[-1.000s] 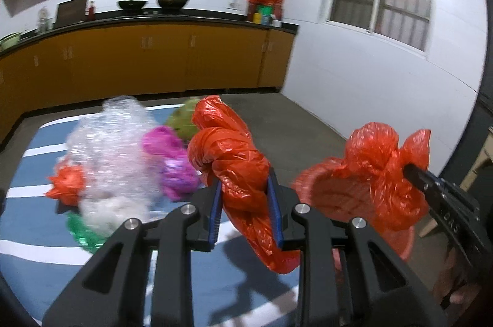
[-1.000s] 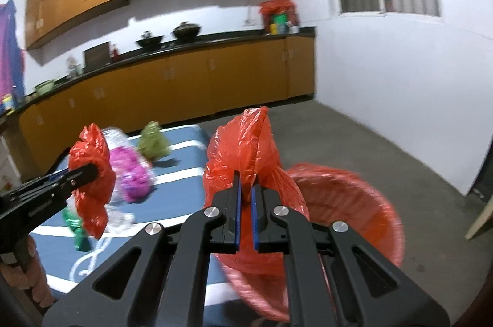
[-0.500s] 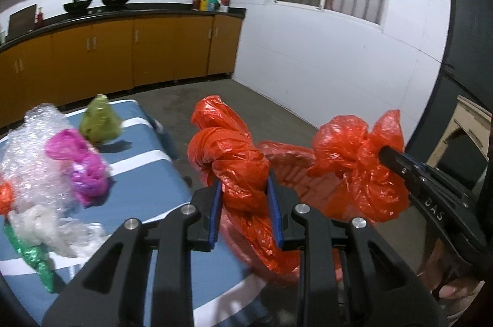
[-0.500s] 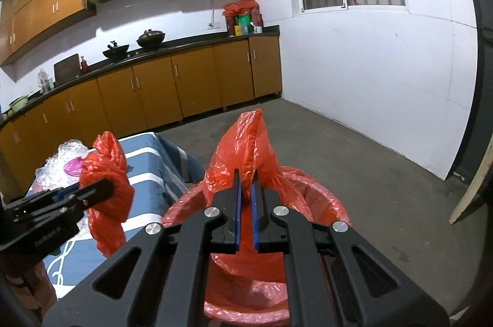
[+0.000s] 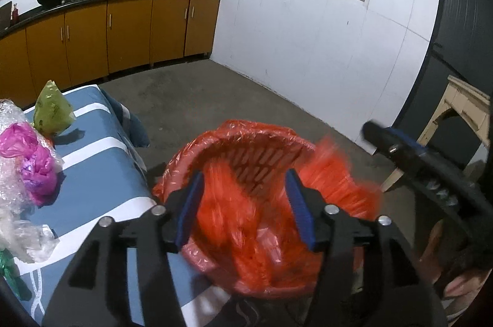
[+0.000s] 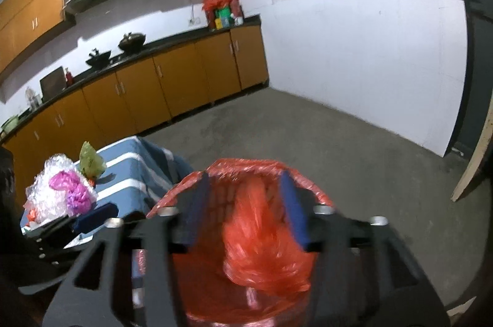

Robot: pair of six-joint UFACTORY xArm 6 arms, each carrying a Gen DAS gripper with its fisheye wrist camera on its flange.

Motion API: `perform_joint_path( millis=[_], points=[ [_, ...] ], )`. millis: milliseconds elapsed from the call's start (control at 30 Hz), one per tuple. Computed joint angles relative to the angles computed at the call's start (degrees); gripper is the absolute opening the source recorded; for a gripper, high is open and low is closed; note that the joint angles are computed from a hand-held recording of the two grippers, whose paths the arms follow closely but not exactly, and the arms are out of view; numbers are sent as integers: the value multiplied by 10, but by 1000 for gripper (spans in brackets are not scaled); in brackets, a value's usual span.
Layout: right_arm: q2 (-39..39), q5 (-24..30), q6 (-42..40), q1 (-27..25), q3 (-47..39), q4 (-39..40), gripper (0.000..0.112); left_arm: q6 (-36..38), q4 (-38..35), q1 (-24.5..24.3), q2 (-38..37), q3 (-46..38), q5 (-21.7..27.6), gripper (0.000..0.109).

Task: Collect trash
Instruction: 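Carry both red bags over the red wastebasket and open both grippers to drop them, then grasp the green bag with the left gripper while the right gripper grasps a clear bag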

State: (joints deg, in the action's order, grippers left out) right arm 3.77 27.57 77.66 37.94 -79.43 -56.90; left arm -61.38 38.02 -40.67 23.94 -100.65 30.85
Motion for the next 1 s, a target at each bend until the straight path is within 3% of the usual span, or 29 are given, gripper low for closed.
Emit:
perform_joint_path(
  millis=[133,200,300,467,633,833,1000],
  points=[
    [-17,27,3,2,12,-30,53,-28,15,5,-19,29,10,57],
    [-23,57,22,12,13,-63,69,-73,53,5,-40,55,27,61],
    [-21,69,22,20,2,-87,81,-144,125,-2,-78,91,75,71],
    [-15,43,27,25,-9,-104,83,-204,190,-14,-154,169,159,76],
    [13,4,3,33,-40,-69,83,-258,225,-25,-240,256,247,77],
    [68,-22,-36,57,-93,-23,83,-311,234,-33,-336,354,357,77],
    [110,-31,-70,85,-133,7,83,-338,201,-20,-392,421,395,77]
  ],
)
